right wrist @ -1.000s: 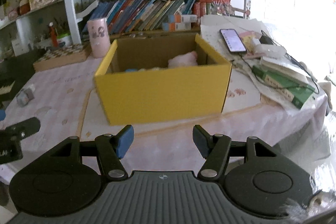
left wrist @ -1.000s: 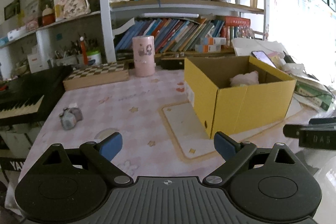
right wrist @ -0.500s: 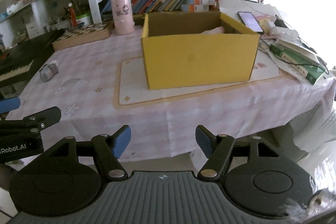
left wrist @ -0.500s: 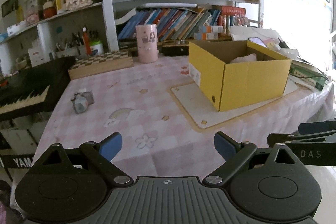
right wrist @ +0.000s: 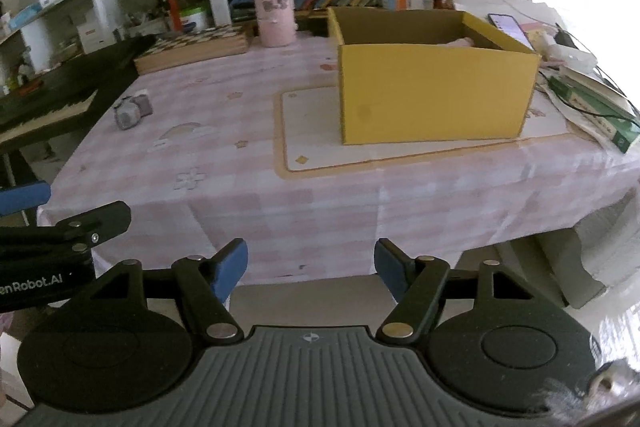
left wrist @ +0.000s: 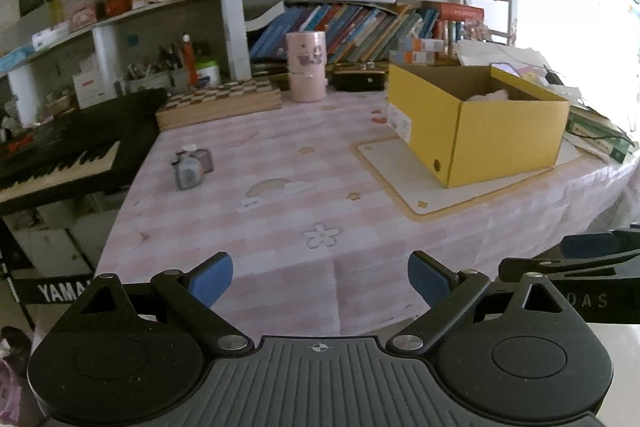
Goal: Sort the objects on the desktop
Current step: 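Move both open tools toward the grey toy car and white plug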
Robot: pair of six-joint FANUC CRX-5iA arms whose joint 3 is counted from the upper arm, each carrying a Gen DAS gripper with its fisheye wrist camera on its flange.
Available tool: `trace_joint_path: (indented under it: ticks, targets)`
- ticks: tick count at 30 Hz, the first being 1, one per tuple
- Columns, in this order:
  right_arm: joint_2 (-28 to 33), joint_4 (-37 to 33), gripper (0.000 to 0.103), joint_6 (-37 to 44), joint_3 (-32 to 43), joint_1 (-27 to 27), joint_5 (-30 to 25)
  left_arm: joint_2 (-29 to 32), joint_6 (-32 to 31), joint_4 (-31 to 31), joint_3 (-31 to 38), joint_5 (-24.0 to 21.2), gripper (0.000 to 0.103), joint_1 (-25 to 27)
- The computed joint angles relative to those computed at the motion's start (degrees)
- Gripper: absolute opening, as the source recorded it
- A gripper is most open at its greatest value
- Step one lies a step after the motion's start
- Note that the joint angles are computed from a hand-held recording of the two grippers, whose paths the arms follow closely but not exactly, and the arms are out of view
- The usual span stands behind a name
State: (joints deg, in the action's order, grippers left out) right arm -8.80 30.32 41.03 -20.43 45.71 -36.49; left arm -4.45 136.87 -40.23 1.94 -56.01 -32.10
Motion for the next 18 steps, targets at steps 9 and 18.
trace_joint_path:
  ticks: [9, 18]
  targets:
    - [1.58, -0.62, 0.069, 1.49, 1.50, 2.04, 1.12, -2.46, 1.81, -1.44, -1.94, -1.78, 0.096, 0.82]
    - [3.62, -1.24, 0.069, 3.69, 3.42, 3.59, 2.47, -4.34, 2.79, -2.25, -3.41, -2.84, 0.096, 2.35]
